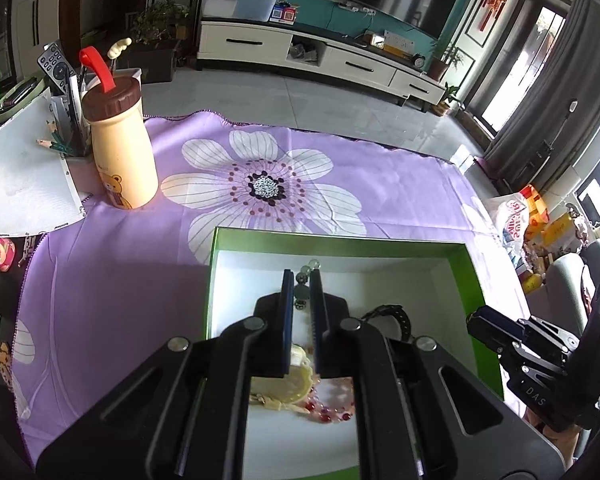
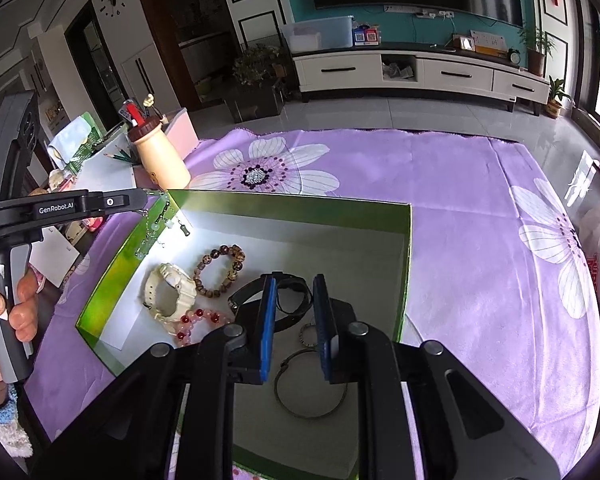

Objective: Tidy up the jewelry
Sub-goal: 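Carry the green chain over the box with the left gripper while the right carries the black ring, then open the left gripper to drop the green chain while the right gripper releases the black ring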

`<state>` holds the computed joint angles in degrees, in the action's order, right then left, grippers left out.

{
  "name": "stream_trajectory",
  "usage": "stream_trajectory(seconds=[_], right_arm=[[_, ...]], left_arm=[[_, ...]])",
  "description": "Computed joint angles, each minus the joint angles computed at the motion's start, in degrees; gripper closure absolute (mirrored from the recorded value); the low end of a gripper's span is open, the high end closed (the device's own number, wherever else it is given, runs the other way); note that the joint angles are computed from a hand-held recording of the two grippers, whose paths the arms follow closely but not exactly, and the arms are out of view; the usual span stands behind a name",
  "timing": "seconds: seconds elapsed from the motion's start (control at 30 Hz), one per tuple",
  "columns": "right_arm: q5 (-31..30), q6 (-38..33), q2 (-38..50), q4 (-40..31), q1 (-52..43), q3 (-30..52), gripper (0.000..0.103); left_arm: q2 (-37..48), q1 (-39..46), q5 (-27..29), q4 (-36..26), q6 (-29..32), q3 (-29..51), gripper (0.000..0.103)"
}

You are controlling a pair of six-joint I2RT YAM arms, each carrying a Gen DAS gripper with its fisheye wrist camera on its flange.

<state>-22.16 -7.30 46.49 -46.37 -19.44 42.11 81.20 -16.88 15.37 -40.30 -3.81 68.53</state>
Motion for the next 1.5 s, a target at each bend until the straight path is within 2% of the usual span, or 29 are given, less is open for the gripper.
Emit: stream_trajectory(seconds=[0.27, 0.5, 1.5], right_arm=[[3.76, 2.27, 5.88, 3.2, 2.88, 0.45, 0.085], [5.53, 1.6, 8.4, 4.15, 3.3, 0.15, 0.085], [8.41, 1.49, 11.24, 4.74, 5.23, 0.77, 0.085]], left_arm=[[4.6, -0.22, -1.5, 1.08, 0.6, 1.28, 0.096], [6.94, -0.21, -2.79, 2.09, 0.89, 1.46, 0.096], [9.06, 0.0, -4.03, 2.95, 2.25, 0.67, 0.096]])
